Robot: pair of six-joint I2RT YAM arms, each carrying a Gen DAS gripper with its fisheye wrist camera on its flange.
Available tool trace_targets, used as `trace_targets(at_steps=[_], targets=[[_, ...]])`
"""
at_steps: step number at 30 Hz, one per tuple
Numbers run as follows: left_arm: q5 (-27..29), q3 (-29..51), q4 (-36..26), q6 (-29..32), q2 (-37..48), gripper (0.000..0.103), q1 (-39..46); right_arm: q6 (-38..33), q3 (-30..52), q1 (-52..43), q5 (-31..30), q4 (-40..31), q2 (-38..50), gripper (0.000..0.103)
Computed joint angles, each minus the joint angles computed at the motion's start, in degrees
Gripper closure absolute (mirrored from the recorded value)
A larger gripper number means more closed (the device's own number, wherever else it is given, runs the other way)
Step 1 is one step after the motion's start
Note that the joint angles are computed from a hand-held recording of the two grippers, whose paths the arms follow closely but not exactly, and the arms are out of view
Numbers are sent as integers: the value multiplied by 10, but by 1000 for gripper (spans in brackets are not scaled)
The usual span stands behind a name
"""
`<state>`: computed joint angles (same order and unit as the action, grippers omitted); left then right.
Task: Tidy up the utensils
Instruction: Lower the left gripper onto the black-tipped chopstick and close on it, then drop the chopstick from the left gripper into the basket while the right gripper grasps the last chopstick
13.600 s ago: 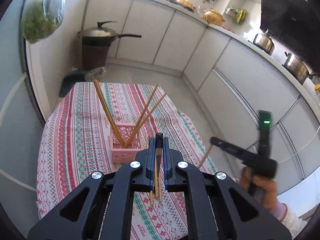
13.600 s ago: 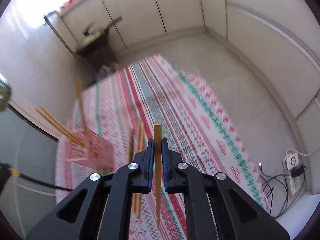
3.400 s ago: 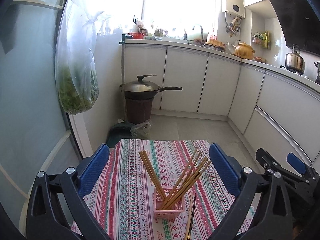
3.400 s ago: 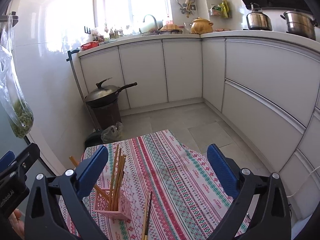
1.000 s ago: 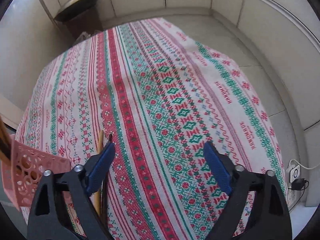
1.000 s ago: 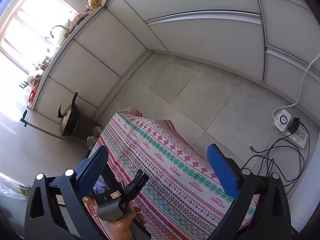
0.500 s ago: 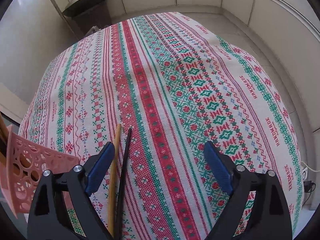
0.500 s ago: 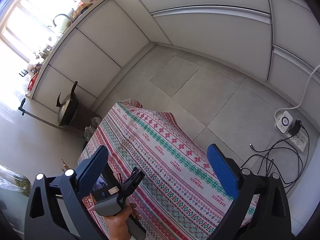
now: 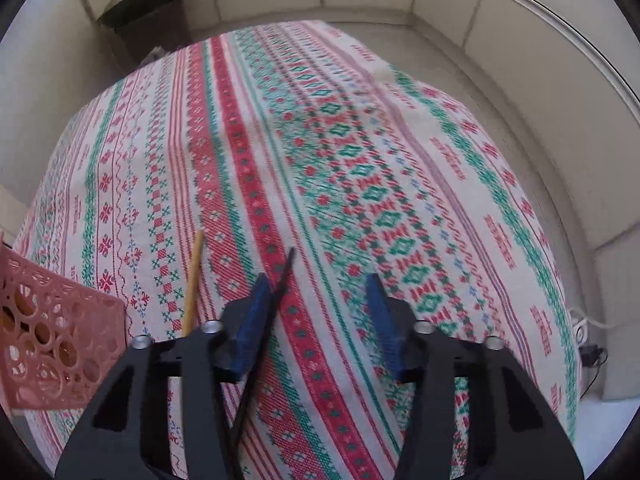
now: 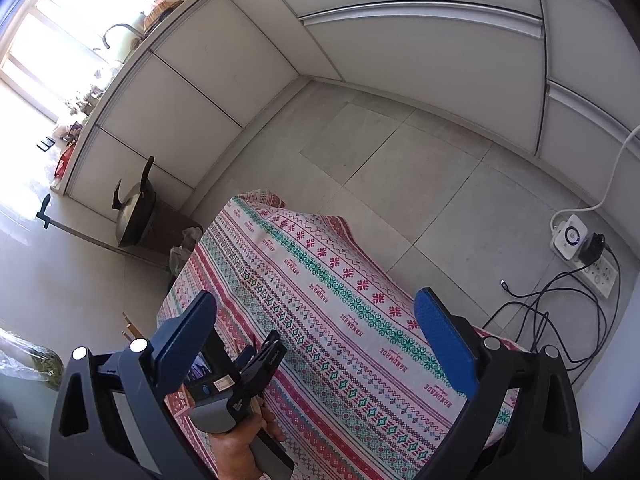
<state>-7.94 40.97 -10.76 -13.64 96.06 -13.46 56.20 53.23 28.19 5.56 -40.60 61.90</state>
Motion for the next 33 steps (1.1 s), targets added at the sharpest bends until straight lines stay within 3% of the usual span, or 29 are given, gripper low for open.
trace_targets(at_steps=[1, 4, 6, 8, 10, 13, 17, 27, 29, 30, 31, 33], targets=[[9, -14, 4, 0, -13, 93, -14, 0, 0, -2, -3, 0, -1, 7], [-15, -38, 8, -7, -33, 100, -58, 2, -4, -12, -19, 3, -5, 7], [-14, -64, 14, -13, -61, 99, -72, 5, -5, -15, -20, 4, -2, 7], [25, -97, 5, -18, -120, 100, -56, 6, -6, -15, -24, 7, 2, 7], [64, -133, -27, -5, -217, 100, -33, 12, -10, -19, -38, 13, 7, 7], [145, -134, -95, 34, -291, 100, 48, 28, -19, -23, -61, 28, 8, 7], [222, -91, -151, 73, -242, 99, 122, 40, -18, -12, -59, 39, 7, 7], [121, -77, -156, 45, -212, 101, 49, 27, -16, -24, -109, 50, 18, 7], [111, -68, -156, 32, -177, 90, 62, 30, -22, -26, -113, 51, 17, 7], [104, -68, -151, 27, -166, 74, 66, 31, -23, -27, -115, 52, 17, 7], [92, -65, -138, 20, -150, 67, 67, 32, -25, -27, -115, 52, 16, 7], [59, -49, -124, 8, -105, 67, 58, 31, -25, -28, -114, 49, 13, 7]])
